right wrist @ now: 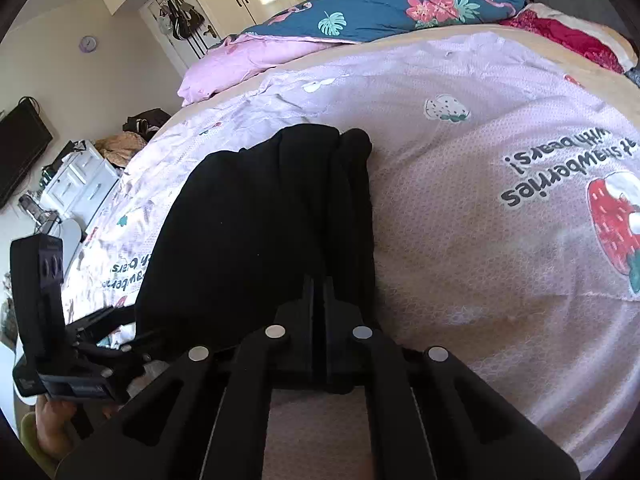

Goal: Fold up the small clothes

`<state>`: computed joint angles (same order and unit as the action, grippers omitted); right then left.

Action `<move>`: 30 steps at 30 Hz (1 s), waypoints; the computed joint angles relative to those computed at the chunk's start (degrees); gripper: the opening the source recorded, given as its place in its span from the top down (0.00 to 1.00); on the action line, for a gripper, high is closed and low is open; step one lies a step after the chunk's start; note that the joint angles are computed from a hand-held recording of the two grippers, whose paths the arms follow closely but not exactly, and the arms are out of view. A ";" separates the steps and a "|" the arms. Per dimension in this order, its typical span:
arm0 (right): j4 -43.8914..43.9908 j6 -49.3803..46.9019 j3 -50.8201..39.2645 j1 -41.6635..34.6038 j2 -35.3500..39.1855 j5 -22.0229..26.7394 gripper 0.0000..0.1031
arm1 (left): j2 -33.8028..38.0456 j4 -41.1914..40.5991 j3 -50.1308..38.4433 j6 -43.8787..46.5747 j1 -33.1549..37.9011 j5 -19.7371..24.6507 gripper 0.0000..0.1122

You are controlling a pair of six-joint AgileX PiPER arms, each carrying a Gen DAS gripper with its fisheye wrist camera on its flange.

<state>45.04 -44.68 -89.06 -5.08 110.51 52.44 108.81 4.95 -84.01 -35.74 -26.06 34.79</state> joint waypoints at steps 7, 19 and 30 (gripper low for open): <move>0.92 -0.58 3.86 -0.06 -2.61 -5.07 0.50 | -1.43 1.87 1.16 -2.09 -0.45 -0.08 0.16; 12.25 -12.21 16.67 -2.85 -13.15 -13.63 0.09 | -7.61 8.25 4.76 -8.58 -1.79 0.70 0.16; 18.32 -19.93 27.04 -5.02 -25.01 -14.59 0.04 | -16.69 22.25 11.89 -22.38 -6.16 1.67 0.16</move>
